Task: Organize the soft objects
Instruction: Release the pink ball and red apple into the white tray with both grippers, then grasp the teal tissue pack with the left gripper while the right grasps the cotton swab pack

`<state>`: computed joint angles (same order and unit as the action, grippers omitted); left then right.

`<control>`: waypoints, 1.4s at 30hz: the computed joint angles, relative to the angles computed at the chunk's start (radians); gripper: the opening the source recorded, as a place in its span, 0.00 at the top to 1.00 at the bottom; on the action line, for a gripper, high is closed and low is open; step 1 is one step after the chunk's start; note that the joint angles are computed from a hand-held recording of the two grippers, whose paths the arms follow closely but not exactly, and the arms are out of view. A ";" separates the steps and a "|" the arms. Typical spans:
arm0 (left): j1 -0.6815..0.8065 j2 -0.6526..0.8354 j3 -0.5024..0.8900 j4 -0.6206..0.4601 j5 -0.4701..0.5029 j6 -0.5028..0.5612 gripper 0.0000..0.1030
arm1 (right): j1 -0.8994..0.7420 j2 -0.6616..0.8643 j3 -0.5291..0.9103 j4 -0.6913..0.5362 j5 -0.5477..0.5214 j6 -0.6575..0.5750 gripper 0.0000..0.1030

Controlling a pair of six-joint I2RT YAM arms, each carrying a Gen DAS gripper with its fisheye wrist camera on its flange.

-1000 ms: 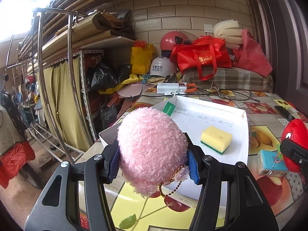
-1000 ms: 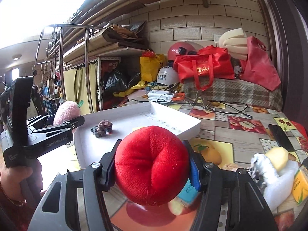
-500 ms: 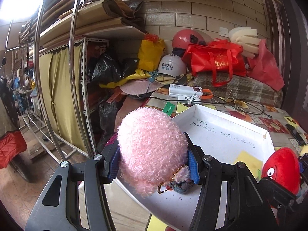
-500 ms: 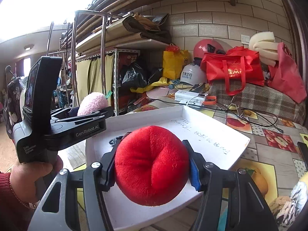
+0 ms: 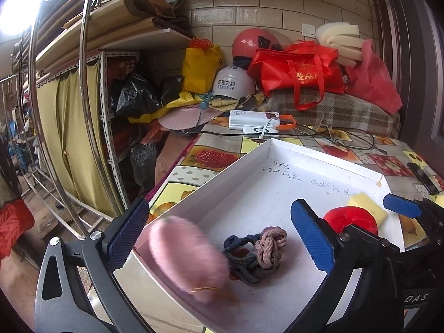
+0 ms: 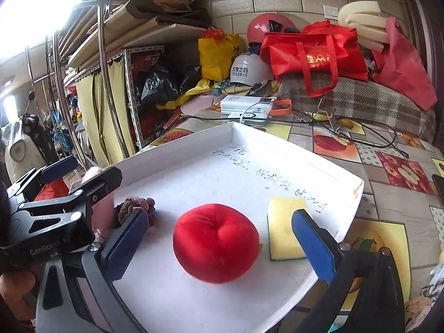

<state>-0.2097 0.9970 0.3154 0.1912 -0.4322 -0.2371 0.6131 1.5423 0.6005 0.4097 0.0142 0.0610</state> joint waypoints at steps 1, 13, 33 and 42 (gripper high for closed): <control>-0.002 0.001 0.000 0.000 -0.008 -0.001 0.00 | 0.007 0.000 -0.001 0.001 0.015 -0.002 0.00; -0.030 -0.030 -0.024 0.013 -0.103 -0.027 0.00 | 0.051 -0.053 -0.091 0.157 0.093 -0.052 0.00; -0.483 -0.184 -0.056 -0.213 -0.493 -0.227 0.00 | -0.021 -0.564 -0.449 0.128 -0.034 -0.135 0.00; -0.833 0.038 0.054 -0.239 -0.599 -0.382 0.00 | -0.584 -0.837 -0.489 -0.158 -0.456 -0.221 0.00</control>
<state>-1.0431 1.0348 0.3699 -0.0476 -1.0316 -0.6188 0.0292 0.7052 0.1111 0.2517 -0.4414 -0.1604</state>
